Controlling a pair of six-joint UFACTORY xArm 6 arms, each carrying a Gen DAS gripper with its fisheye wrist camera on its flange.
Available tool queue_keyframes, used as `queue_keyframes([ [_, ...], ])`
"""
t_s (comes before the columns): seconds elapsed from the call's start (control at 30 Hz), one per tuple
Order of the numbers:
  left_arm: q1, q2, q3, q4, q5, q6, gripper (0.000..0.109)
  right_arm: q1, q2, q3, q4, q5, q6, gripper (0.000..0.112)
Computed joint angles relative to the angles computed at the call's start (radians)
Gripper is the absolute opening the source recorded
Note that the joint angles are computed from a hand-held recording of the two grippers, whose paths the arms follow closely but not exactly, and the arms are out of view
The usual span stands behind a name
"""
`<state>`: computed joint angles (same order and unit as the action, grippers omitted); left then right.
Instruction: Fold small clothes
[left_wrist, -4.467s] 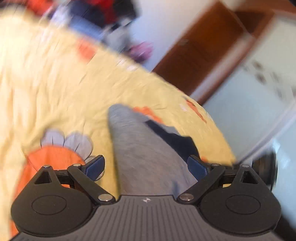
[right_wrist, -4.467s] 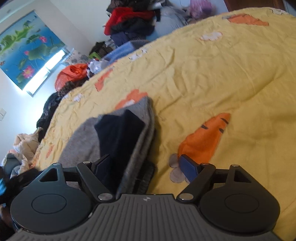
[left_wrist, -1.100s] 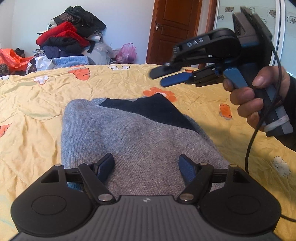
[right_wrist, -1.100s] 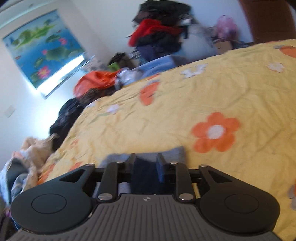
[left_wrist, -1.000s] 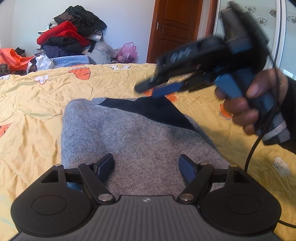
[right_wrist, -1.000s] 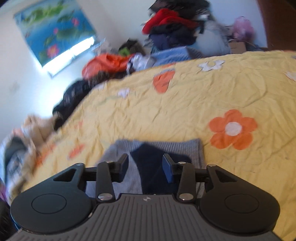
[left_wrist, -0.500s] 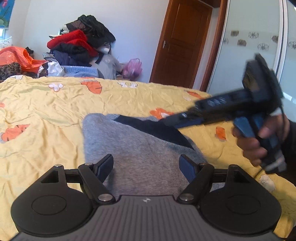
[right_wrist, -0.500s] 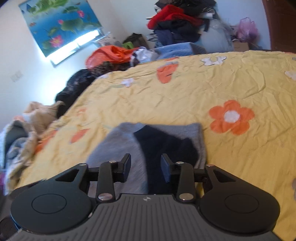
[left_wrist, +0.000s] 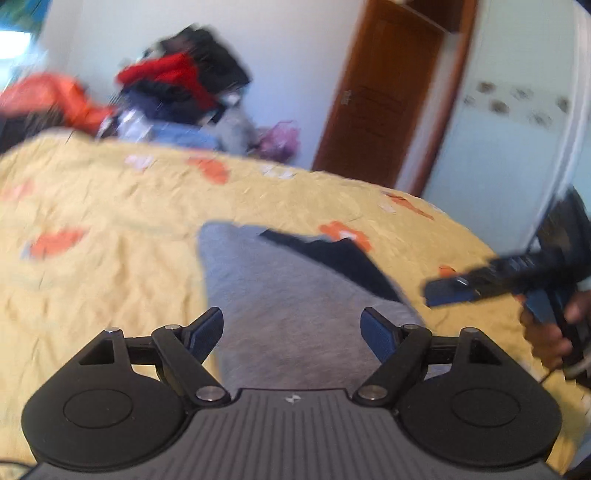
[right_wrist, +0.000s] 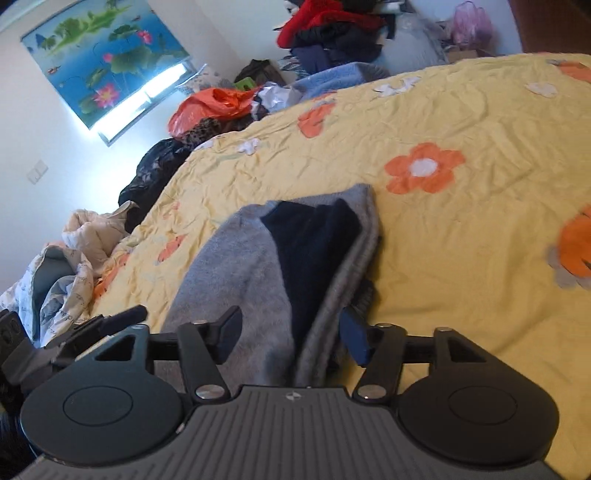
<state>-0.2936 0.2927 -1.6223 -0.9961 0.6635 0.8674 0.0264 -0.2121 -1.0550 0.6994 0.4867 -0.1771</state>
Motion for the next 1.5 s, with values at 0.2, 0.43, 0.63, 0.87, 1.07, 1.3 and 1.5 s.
queue_keyframes([
  [0.2,0.033,0.102,-0.118,0.079,0.167,-0.262,0.062,-0.001,0.006,0.033,0.056,0.072,0.017,0.058],
  [0.43,0.024,0.146,-0.180,0.208,0.207,-0.223,0.029,0.022,0.008,0.067,0.023,0.050,-0.055,0.021],
  [0.63,0.080,0.043,-0.079,0.129,0.282,-0.225,0.055,0.029,-0.066,0.133,0.167,0.014,-0.039,0.057],
  [0.87,0.100,0.008,0.005,0.063,0.295,-0.280,0.041,0.033,-0.157,0.206,0.218,0.075,-0.045,0.063],
  [1.07,0.080,0.028,-0.047,0.217,0.303,-0.221,0.014,0.053,-0.146,0.225,0.073,0.042,-0.026,0.017],
  [1.3,0.059,-0.068,-0.010,0.122,0.121,-0.057,0.060,0.022,-0.112,0.116,0.079,-0.067,-0.054,0.060],
  [1.5,-0.090,0.019,-0.064,0.061,-0.124,0.154,0.098,0.003,0.291,-0.353,0.064,-0.009,-0.089,0.064],
])
